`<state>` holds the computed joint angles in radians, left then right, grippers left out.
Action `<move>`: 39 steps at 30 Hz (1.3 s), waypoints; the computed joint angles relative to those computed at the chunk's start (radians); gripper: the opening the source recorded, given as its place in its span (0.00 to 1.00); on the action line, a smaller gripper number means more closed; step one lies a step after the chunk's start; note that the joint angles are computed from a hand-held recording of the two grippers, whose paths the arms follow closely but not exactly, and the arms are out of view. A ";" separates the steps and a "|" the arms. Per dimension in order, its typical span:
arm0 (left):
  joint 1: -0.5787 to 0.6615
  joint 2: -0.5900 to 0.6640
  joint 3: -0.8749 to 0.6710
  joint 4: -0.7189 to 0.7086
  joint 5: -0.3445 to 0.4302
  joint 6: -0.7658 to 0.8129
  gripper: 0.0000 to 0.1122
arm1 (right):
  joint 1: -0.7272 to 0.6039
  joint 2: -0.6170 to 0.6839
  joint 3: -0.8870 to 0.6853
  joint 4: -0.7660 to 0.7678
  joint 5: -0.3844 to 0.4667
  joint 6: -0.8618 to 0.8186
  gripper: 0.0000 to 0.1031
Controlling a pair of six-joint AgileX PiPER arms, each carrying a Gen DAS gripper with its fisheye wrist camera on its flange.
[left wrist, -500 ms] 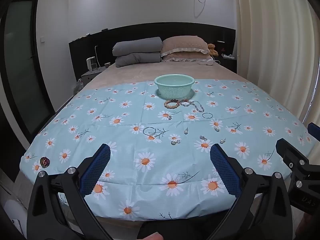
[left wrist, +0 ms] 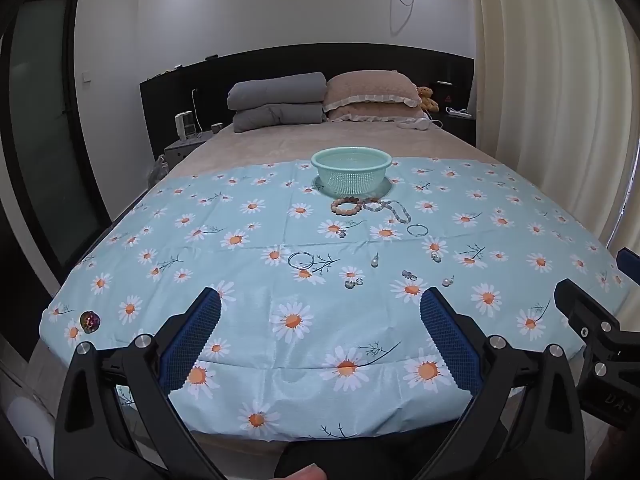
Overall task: Organize jewelry
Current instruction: 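Move both grippers forward over the scattered jewelry on the sheet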
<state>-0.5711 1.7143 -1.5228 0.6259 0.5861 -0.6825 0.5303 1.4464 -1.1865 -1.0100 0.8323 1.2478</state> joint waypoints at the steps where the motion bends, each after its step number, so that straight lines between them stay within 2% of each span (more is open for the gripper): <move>1: -0.001 0.001 -0.001 -0.001 0.000 0.001 0.87 | 0.000 0.007 -0.006 0.000 -0.001 0.001 0.93; 7: -0.009 0.013 -0.010 0.011 0.009 -0.011 0.87 | -0.006 0.005 0.007 0.012 -0.022 0.004 0.93; 8: 0.011 0.006 0.017 0.005 -0.018 -0.005 0.87 | -0.008 0.008 0.006 0.014 -0.027 0.001 0.93; 10: 0.015 0.012 0.016 -0.001 -0.018 -0.002 0.87 | -0.012 0.019 0.001 0.018 -0.031 -0.002 0.93; 22: 0.079 0.158 -0.119 -0.155 -0.010 0.142 0.87 | -0.105 0.114 -0.048 0.095 -0.098 -0.078 0.93; 28: 0.107 0.280 -0.247 -0.228 0.026 0.222 0.87 | -0.184 0.203 -0.097 0.190 -0.182 -0.164 0.93; 39: 0.130 0.533 -0.565 -0.389 0.102 0.421 0.87 | -0.267 0.398 -0.231 0.310 -0.278 -0.340 0.92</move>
